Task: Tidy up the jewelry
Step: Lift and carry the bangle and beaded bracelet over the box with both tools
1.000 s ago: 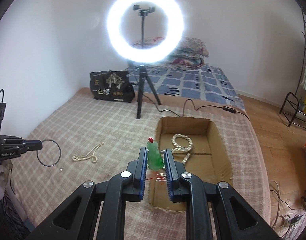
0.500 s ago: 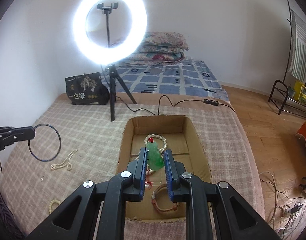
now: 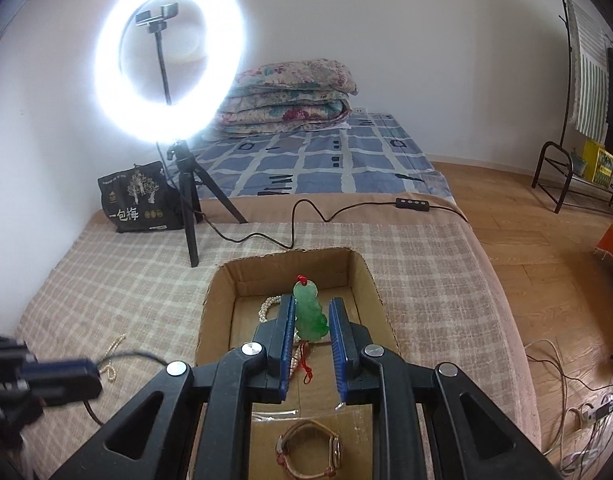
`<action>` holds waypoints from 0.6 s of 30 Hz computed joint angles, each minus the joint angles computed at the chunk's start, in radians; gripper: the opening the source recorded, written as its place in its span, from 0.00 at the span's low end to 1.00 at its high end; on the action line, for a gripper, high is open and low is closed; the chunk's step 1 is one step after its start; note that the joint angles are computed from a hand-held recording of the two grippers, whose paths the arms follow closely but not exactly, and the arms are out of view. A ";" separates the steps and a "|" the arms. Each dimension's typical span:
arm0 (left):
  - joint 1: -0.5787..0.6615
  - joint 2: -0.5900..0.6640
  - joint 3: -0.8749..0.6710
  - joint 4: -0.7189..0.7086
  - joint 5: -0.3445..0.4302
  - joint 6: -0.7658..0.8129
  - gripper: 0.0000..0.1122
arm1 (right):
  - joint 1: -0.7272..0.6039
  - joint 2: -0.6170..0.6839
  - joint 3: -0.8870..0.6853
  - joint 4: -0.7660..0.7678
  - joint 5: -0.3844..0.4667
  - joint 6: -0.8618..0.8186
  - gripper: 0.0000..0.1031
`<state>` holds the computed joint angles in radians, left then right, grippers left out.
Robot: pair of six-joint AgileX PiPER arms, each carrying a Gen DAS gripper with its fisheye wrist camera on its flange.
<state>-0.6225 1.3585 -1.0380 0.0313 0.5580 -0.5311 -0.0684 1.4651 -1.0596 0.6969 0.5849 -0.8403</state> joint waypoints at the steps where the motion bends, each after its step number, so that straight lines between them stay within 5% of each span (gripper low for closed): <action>1: -0.005 0.018 -0.004 -0.003 -0.005 -0.002 0.01 | 0.004 0.019 -0.010 -0.005 -0.006 0.007 0.15; 18: -0.029 0.122 -0.010 -0.071 -0.068 0.041 0.01 | 0.045 0.168 -0.101 -0.065 -0.036 0.112 0.16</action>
<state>-0.6512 1.4807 -1.0478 -0.0394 0.4904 -0.4904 -0.0235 1.6329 -1.1601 0.6318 0.5484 -0.7280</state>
